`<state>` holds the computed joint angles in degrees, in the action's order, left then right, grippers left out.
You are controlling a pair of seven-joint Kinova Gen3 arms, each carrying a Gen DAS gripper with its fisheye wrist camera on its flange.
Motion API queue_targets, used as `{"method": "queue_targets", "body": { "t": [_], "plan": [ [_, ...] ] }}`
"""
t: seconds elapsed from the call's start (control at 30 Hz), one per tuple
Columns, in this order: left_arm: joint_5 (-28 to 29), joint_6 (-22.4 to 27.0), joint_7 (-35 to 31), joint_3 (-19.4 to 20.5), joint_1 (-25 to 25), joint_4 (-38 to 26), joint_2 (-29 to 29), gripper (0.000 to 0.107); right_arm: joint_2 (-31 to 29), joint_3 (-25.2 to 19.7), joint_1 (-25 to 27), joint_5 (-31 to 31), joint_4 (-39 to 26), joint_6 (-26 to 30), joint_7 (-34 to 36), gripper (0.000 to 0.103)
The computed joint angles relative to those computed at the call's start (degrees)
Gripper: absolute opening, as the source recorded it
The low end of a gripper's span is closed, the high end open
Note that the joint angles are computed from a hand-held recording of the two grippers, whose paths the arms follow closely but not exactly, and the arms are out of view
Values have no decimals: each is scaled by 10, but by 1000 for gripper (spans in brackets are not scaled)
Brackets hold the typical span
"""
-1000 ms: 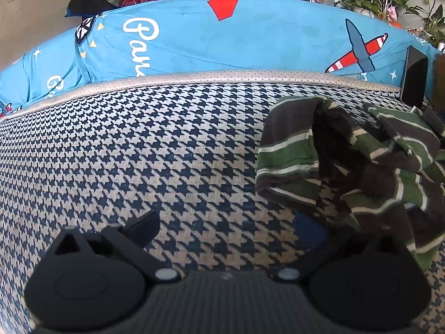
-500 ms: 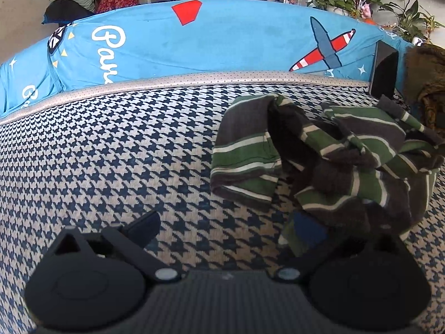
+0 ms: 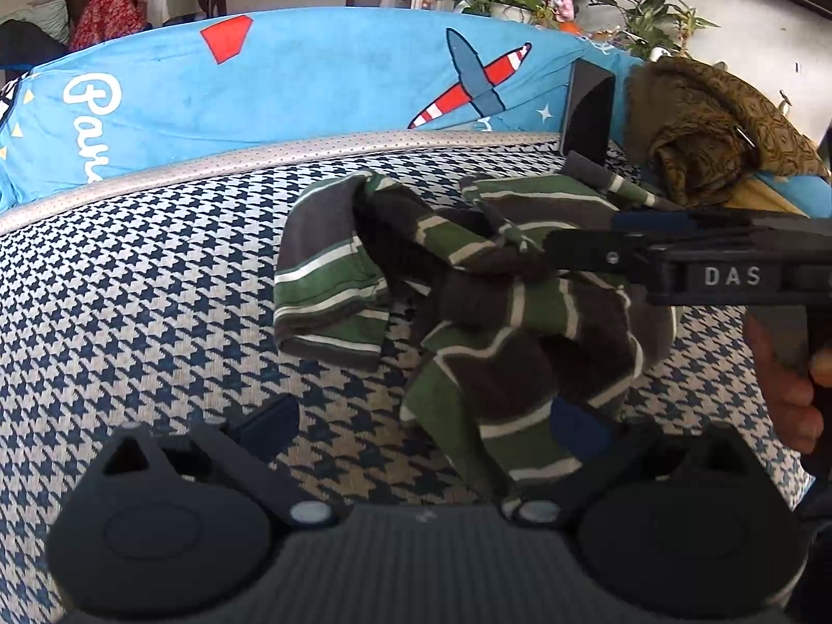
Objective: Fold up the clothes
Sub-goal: 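Lay the shirt flat with the right gripper while the left gripper approaches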
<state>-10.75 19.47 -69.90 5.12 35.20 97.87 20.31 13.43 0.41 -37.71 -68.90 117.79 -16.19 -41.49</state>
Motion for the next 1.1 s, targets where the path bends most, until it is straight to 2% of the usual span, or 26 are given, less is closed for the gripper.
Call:
{"method": "queue_targets", "body": {
  "t": [0.1, 0.23, 0.27, 0.3, 0.4, 0.47, 0.53, 0.6, 0.67, 0.73, 0.8, 0.87, 0.93, 1.1],
  "plan": [
    [-3, 5, -12, 4, -1, -3, 3, 103, 17, 3, -5, -10, -16, 14, 44, 84],
    [-3, 23, -12, 2, 4, -14, 13, 103, 58, 86, -97, -93, -44, -8, 137, 84],
    [-5, 27, -11, 0, 7, -16, 16, 103, 70, 94, -110, -115, -53, -22, 160, 83],
    [-7, 30, -8, -2, 9, -18, 19, 103, 80, 92, -112, -138, -61, -35, 183, 80],
    [-14, 36, 1, -7, 18, -21, 23, 103, 84, 49, -75, -198, -81, -49, 231, 56],
    [-16, 38, 4, -7, 20, -24, 26, 103, 85, 14, -50, -201, -87, -74, 218, 29],
    [-18, 39, 5, -6, 21, -27, 30, 103, 90, 13, -55, -191, -91, -111, 174, 14],
    [-22, 40, 5, -6, 23, -28, 32, 103, 87, -13, -36, -183, -92, -150, 127, 12],
    [-26, 42, 9, -11, 29, -31, 36, 103, 76, -63, 10, -179, -91, -181, 81, 10],
    [-29, 45, 15, -13, 32, -34, 39, 103, 67, -82, 23, -179, -89, -225, 34, 10],
    [-30, 47, 20, -15, 34, -36, 41, 103, 67, -59, -1, -181, -87, -271, -13, 5],
    [-33, 51, 28, -18, 38, -40, 44, 103, 70, -18, -38, -199, -88, -310, -35, 5],
    [-36, 55, 32, -19, 40, -44, 47, 103, 68, -18, -36, -218, -90, -342, -45, 5],
    [-42, 61, 41, -20, 42, -49, 51, 103, 47, -117, 56, -182, -66, -331, -50, 6]
  ]
}}
